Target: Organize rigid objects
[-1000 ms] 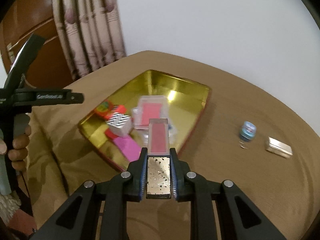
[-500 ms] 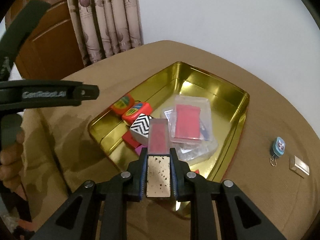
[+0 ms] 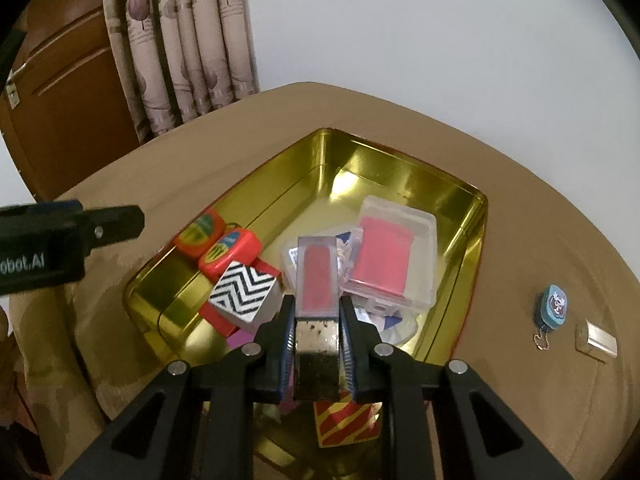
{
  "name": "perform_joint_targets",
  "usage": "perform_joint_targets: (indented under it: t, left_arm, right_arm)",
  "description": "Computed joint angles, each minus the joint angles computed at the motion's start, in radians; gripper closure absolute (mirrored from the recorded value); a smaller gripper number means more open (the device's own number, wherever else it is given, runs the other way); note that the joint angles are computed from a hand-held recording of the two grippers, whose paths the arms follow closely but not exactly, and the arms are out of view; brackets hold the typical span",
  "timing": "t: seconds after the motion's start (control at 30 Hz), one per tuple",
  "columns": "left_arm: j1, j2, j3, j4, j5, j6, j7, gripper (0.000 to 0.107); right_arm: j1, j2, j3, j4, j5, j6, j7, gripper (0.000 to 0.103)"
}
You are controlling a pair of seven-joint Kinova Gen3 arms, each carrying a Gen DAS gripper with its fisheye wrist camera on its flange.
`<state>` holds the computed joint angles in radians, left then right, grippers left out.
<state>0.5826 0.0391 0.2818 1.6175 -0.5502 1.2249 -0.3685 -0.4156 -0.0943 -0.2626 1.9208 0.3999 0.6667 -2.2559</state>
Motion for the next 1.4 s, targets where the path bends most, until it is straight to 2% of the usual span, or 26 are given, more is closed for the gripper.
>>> perform_joint_targets:
  t: [0.1, 0.23, 0.53, 0.73, 0.93, 0.97, 1.03, 1.1, 1.27, 1.4]
  left_arm:
    - [0.001, 0.005, 0.000, -0.003, -0.001, 0.003, -0.001, 0.025]
    - [0.006, 0.006, -0.001, -0.006, -0.006, 0.004, -0.005, 0.025]
    - [0.020, 0.012, 0.002, -0.007, -0.020, 0.014, -0.005, 0.025]
    - [0.028, 0.015, 0.003, -0.010, -0.025, 0.022, 0.000, 0.025]
    - [0.036, 0.018, 0.002, -0.013, -0.022, 0.025, 0.001, 0.025]
    - [0.034, 0.016, 0.000, -0.011, -0.017, 0.022, -0.002, 0.025]
    - [0.031, 0.015, -0.002, -0.010, -0.009, 0.020, -0.009, 0.025]
    - [0.032, 0.016, 0.000, -0.010, -0.015, 0.022, -0.005, 0.025]
    - [0.037, 0.026, -0.001, -0.016, -0.017, 0.028, -0.006, 0.025]
    - [0.041, 0.034, -0.005, -0.025, -0.015, 0.034, -0.013, 0.025]
  right_arm:
    - [0.001, -0.007, 0.008, 0.005, -0.018, -0.014, 0.012, 0.081]
    - [0.013, -0.027, -0.008, 0.017, 0.008, -0.022, -0.031, 0.065]
    - [0.056, -0.119, -0.017, 0.040, -0.042, -0.023, -0.009, 0.063]
    - [0.137, -0.200, -0.005, 0.091, -0.079, -0.004, 0.023, 0.060]
    - [0.264, -0.268, 0.037, 0.151, -0.088, 0.015, 0.051, 0.057]
    - [0.291, -0.282, 0.052, 0.166, -0.083, 0.013, 0.055, 0.053]
    - [0.322, -0.302, 0.082, 0.185, -0.094, 0.000, 0.076, 0.037]
    - [0.365, -0.317, 0.117, 0.206, -0.105, -0.027, 0.092, 0.031]
    - [0.433, -0.306, 0.163, 0.227, -0.125, -0.069, 0.157, 0.027]
    - [0.490, -0.251, 0.124, 0.212, -0.125, -0.055, 0.123, 0.027]
